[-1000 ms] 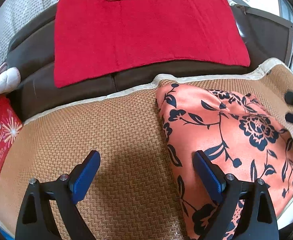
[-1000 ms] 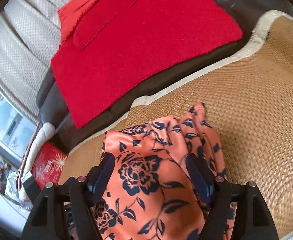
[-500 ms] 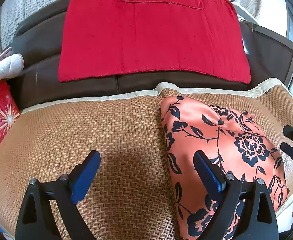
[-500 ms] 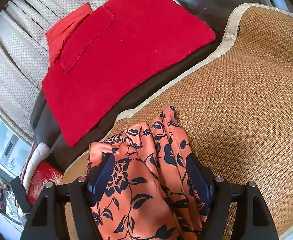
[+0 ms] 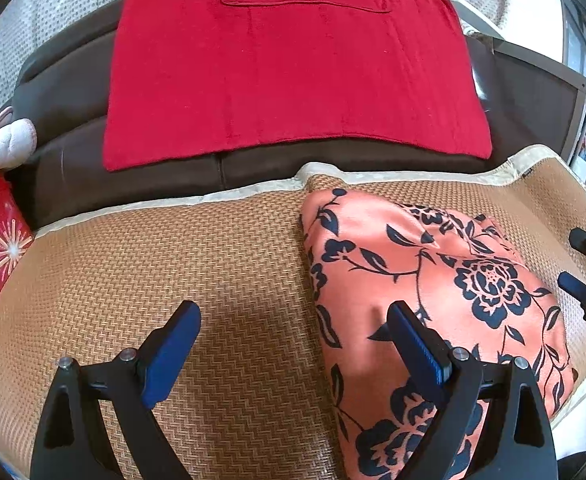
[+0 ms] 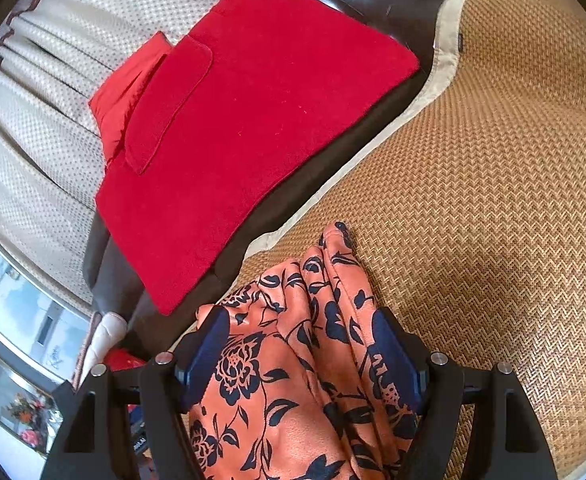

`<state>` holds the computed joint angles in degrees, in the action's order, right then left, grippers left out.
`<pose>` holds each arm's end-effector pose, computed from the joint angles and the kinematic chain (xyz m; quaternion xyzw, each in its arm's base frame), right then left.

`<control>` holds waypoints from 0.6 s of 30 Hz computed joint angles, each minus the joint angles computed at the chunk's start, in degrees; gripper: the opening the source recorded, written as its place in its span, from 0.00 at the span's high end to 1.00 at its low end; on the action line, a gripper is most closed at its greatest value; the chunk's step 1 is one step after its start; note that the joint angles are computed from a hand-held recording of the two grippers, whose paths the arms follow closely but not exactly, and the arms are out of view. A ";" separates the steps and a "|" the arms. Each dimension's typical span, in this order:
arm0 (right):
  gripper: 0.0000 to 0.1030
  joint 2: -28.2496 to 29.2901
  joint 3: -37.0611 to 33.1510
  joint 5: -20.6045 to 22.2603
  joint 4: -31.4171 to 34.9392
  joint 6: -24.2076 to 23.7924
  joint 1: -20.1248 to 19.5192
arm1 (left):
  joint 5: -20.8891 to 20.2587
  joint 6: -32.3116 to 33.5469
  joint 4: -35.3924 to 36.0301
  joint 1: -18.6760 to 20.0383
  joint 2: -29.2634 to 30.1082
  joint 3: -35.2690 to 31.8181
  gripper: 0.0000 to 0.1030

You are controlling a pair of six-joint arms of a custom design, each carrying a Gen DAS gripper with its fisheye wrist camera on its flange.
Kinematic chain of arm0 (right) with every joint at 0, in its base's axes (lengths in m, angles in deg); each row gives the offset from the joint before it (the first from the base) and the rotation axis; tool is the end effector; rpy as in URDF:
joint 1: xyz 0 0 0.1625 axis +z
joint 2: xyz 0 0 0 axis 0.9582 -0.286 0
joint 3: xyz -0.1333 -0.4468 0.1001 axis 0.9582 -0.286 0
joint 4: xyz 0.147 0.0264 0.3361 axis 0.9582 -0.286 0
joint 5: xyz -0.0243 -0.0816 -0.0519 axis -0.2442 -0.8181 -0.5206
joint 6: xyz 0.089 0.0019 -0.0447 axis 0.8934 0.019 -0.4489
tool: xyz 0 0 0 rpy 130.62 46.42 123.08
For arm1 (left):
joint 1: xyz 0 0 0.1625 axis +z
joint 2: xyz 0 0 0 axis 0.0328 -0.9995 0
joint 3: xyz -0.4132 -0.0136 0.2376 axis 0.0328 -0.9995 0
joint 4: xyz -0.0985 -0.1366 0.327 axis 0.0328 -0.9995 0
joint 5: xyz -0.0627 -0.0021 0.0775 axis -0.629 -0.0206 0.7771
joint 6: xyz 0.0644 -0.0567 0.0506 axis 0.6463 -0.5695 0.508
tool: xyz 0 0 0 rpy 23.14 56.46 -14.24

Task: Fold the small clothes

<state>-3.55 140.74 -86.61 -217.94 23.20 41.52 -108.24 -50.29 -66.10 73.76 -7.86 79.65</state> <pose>0.4438 -0.7514 0.1091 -0.0907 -0.8823 0.4604 0.0372 -0.0248 -0.8685 0.4727 0.2135 0.8605 -0.3285 0.3257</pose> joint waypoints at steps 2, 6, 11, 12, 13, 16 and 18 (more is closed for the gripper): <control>0.25 -0.67 1.12 0.40 -0.38 0.74 -0.38 | 0.17 0.82 -0.72 -0.15 -0.13 0.89 0.08; 0.27 -2.05 3.26 2.21 -1.33 -0.63 -0.84 | 1.21 2.41 -1.99 -0.37 -0.09 2.12 0.08; 0.38 -1.91 2.33 4.05 1.25 -5.37 -0.41 | 1.96 2.86 -2.99 -0.50 -0.12 2.88 0.08; 0.40 -1.72 1.71 4.45 2.26 -6.12 -0.32 | 2.01 2.84 -3.05 -0.51 -0.09 2.89 0.08; 0.41 -1.55 1.20 4.73 3.16 -6.75 -0.20 | 2.06 2.89 -3.11 -0.51 -0.04 2.90 0.08; 0.55 -0.63 -1.19 5.28 6.35 -9.16 0.18 | 2.33 3.41 -3.81 -0.52 0.09 3.20 0.08; 0.60 0.10 -2.75 5.04 8.55 -10.26 0.37 | 2.39 3.46 -3.97 -0.57 0.06 3.31 0.08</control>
